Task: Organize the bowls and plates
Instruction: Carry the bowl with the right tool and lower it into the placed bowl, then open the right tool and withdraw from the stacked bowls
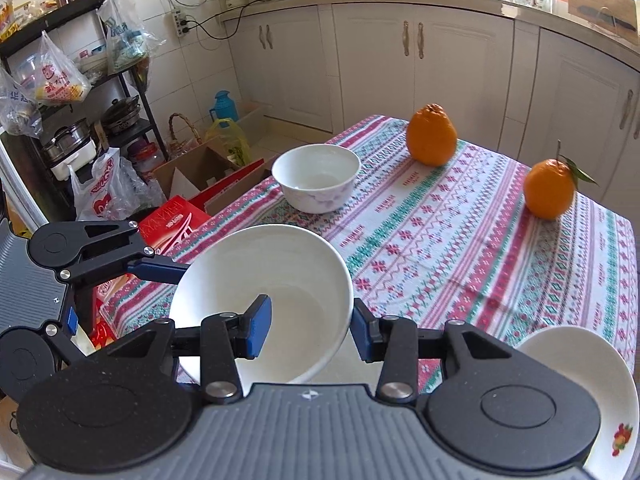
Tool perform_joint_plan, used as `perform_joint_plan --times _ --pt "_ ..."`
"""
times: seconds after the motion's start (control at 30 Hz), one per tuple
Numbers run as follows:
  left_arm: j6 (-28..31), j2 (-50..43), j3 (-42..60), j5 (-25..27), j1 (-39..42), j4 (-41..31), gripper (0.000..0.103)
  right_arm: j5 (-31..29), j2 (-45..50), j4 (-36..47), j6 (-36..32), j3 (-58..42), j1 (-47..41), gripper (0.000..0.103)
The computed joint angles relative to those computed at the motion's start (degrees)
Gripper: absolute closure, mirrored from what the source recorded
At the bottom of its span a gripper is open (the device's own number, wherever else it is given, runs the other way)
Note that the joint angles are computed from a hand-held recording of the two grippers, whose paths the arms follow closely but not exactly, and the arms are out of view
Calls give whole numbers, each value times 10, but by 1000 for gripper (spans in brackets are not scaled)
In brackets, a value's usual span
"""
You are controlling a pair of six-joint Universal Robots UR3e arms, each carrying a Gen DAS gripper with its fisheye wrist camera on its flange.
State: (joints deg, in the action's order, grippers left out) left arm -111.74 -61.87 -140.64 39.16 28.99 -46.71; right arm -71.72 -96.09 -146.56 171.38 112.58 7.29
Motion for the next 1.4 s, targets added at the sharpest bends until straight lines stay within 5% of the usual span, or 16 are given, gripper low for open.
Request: perform_joint_plan --times 0.47,1.03,1.2,1.4 --pt "-67 -70 2 39 -74 91 26 6 -46 18 -17 57 -39 55" --pt "-72 -89 9 53 -84 92 26 7 -33 17 -17 67 -41 54" --pt "-75 -94 5 53 -84 108 21 -3 -27 9 -14 64 -34 47" --pt "-57 -76 2 44 -70 88 14 2 -32 -2 -16 66 -33 26"
